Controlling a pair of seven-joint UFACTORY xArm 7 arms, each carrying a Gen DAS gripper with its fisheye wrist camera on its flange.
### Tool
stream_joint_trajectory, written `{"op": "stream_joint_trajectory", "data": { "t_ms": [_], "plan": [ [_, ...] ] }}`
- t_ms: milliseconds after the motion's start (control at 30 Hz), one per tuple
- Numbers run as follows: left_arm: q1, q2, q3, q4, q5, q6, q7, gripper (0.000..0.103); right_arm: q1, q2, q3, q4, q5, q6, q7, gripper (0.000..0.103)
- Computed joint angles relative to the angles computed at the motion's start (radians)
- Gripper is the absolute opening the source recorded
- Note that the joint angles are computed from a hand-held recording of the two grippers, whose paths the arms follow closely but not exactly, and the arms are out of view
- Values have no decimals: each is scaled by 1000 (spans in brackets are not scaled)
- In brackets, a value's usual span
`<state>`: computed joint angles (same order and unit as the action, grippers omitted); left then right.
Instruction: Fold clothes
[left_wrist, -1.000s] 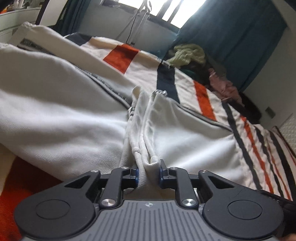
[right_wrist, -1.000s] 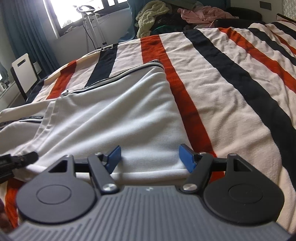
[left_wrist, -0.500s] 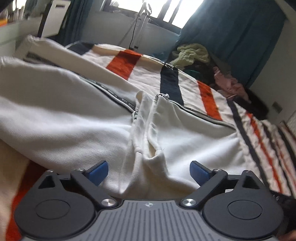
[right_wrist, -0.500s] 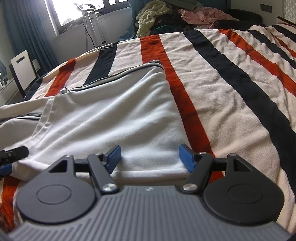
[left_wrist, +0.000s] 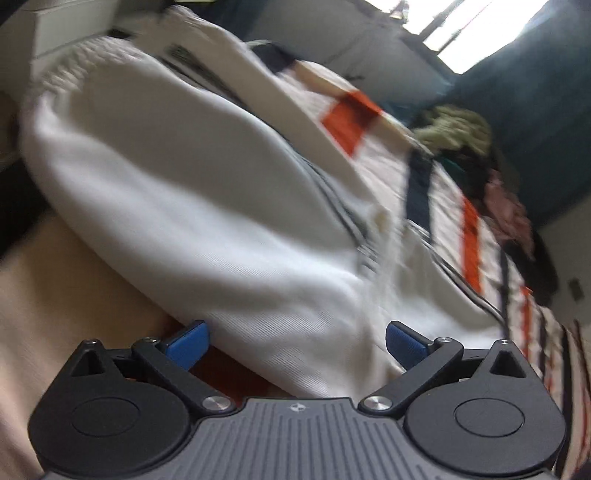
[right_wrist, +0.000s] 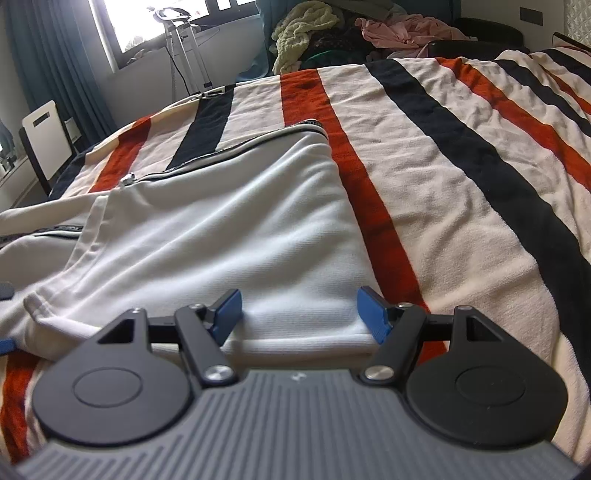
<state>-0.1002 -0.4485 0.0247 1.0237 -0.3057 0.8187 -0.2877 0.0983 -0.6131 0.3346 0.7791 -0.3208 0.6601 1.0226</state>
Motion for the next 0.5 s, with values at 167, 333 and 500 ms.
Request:
{"op": "stream_joint_trajectory", "data": {
  "t_ms": [167,333,500],
  "plan": [
    [64,49,55,49,27,26,4,103,-3,10,7,14,-4,17,11,72],
    [92,71,101,21,-77,13,18,103,6,5,1,14,1,22,19,71],
    [114,24,114,-25,-149,-26,-10,103,8,4,-1,15,8,24,29,72]
  ]
}}
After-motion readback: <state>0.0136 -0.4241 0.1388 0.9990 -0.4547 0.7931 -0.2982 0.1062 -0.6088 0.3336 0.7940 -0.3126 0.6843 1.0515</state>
